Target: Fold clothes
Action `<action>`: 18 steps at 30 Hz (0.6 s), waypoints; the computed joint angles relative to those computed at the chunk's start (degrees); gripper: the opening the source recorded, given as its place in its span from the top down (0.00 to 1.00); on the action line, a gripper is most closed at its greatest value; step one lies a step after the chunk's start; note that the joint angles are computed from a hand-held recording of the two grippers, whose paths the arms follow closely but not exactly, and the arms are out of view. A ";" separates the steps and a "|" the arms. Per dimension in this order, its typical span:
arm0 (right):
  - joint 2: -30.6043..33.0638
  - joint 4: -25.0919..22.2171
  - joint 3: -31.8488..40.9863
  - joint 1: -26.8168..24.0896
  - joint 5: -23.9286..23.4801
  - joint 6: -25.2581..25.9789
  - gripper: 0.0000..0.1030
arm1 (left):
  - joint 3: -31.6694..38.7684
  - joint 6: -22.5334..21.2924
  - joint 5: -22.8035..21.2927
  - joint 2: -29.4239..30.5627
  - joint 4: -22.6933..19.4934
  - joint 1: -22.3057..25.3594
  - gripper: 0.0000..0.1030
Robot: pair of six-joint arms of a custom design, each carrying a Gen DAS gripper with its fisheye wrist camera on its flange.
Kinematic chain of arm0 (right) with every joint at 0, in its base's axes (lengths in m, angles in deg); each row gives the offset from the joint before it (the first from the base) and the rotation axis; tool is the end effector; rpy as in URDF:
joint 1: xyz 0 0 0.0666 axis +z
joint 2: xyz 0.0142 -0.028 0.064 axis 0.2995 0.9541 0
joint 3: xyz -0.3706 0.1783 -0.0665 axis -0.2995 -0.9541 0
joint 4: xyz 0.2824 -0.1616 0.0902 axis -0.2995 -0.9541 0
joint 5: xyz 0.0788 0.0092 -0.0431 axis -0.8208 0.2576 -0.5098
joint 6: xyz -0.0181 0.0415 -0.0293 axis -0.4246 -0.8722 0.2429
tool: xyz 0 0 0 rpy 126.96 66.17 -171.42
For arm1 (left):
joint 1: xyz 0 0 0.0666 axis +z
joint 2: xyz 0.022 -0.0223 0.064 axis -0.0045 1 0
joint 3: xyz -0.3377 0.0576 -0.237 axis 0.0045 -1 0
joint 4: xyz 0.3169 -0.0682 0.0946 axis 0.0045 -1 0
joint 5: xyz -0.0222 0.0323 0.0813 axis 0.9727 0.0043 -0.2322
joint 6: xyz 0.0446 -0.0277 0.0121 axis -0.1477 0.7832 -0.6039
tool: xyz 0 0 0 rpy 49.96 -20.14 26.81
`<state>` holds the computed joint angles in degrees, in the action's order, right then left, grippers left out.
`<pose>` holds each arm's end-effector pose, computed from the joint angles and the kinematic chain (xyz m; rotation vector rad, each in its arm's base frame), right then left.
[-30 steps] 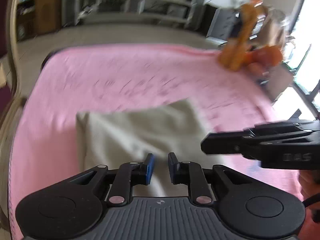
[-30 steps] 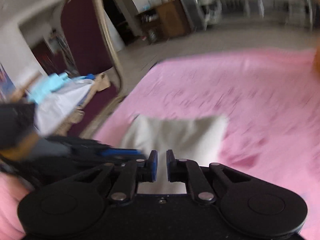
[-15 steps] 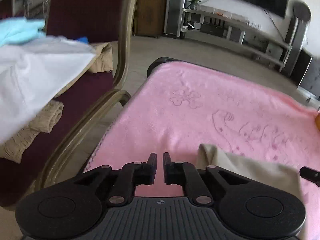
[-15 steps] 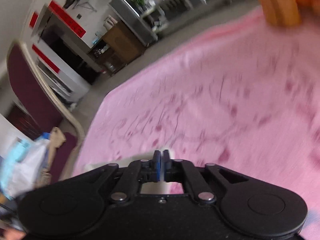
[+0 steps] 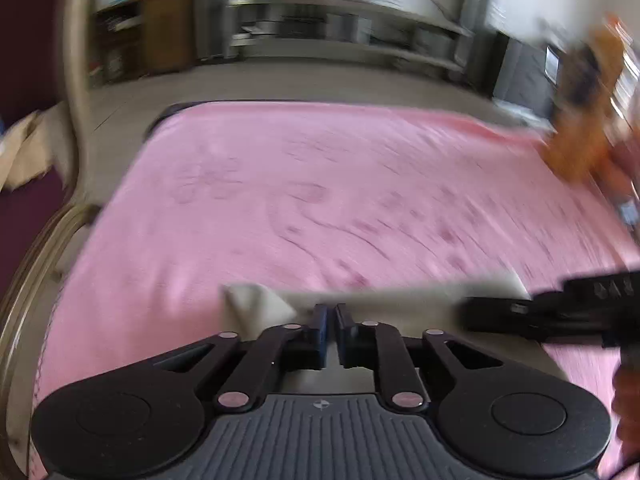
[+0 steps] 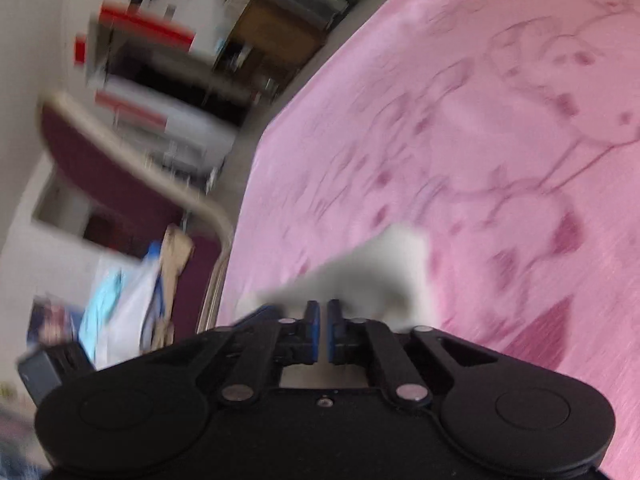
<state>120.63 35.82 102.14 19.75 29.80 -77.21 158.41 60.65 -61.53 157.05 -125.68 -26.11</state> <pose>0.5746 0.0474 0.4326 0.3236 2.3404 1.2363 0.5673 -0.2686 0.5017 0.0812 2.3921 -0.1536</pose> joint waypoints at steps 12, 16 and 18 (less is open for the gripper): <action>-7.26 0.34 -3.57 -3.15 21.48 -10.71 0.88 | -0.22 9.71 -15.84 -4.95 -6.26 1.09 0.89; -11.40 -12.34 0.64 -3.04 19.11 -3.89 0.87 | -11.78 4.30 -13.39 -15.46 0.74 -0.92 0.81; -15.73 -12.51 -2.28 -3.05 14.72 -3.92 0.79 | -18.12 3.30 -7.07 -20.78 2.57 -0.88 0.81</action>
<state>104.90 23.32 99.86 16.70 44.52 -81.13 140.29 63.95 -68.60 136.27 -123.11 -26.99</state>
